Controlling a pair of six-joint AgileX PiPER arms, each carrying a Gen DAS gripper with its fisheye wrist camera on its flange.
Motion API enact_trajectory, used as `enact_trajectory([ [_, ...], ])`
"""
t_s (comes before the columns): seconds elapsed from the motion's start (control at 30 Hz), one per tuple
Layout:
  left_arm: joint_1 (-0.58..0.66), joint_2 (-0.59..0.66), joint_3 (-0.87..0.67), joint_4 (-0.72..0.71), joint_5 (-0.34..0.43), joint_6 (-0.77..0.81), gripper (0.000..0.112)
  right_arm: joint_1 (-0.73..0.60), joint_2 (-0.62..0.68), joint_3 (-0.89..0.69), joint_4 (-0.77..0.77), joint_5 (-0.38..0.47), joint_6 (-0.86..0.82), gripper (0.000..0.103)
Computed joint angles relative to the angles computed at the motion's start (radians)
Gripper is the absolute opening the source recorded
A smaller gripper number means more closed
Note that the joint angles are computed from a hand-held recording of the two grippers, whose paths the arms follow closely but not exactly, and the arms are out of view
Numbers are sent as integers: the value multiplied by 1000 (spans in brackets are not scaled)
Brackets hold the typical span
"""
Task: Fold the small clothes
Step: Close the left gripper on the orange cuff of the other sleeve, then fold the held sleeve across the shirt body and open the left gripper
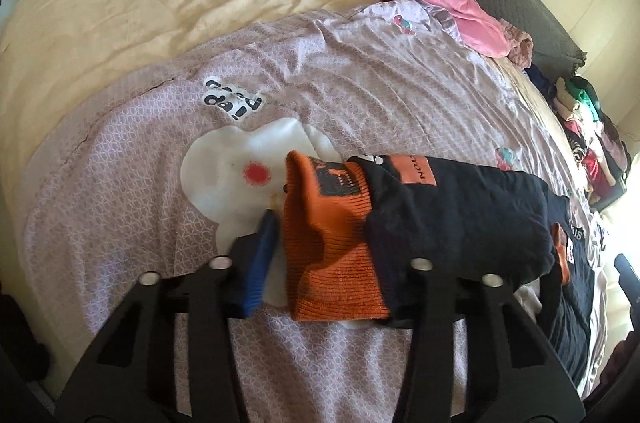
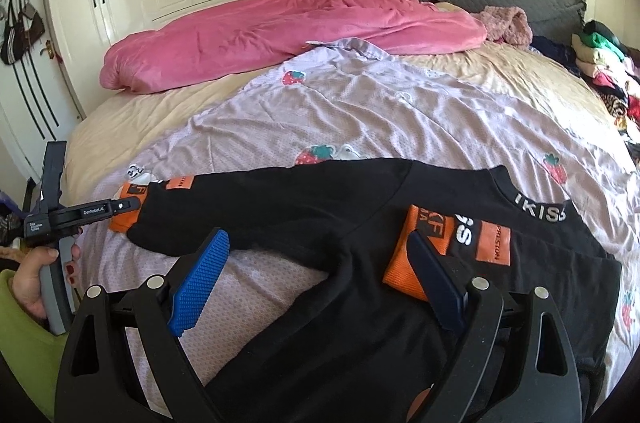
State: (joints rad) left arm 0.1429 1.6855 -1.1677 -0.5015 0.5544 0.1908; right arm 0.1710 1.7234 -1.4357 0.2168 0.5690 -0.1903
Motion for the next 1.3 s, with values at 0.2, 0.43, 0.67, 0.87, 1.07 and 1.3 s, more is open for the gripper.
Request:
enact_trajectory([
  [0.2, -10, -44, 23, -67, -31, 113, 1, -21, -10, 27, 29, -9, -15, 90],
  [0.43, -48, -108, 3, -133, -14, 143, 1, -63, -51, 83, 72, -32, -44, 90],
  [0.67, -235, -163, -102, 117, -34, -128, 1, -172, -133, 178, 204, -40, -156, 90],
  [0.87, -422, -143, -230, 316, -4, -321, 1, -308, -230, 269, 323, -39, -285, 90],
  [1.07, -576, -83, -345, 466, 44, -452, 1, -468, -295, 344, 468, -18, -432, 90],
  [1.3, -719, 9, -446, 498, 94, -498, 1, -663, -350, 413, 619, 41, -599, 90],
])
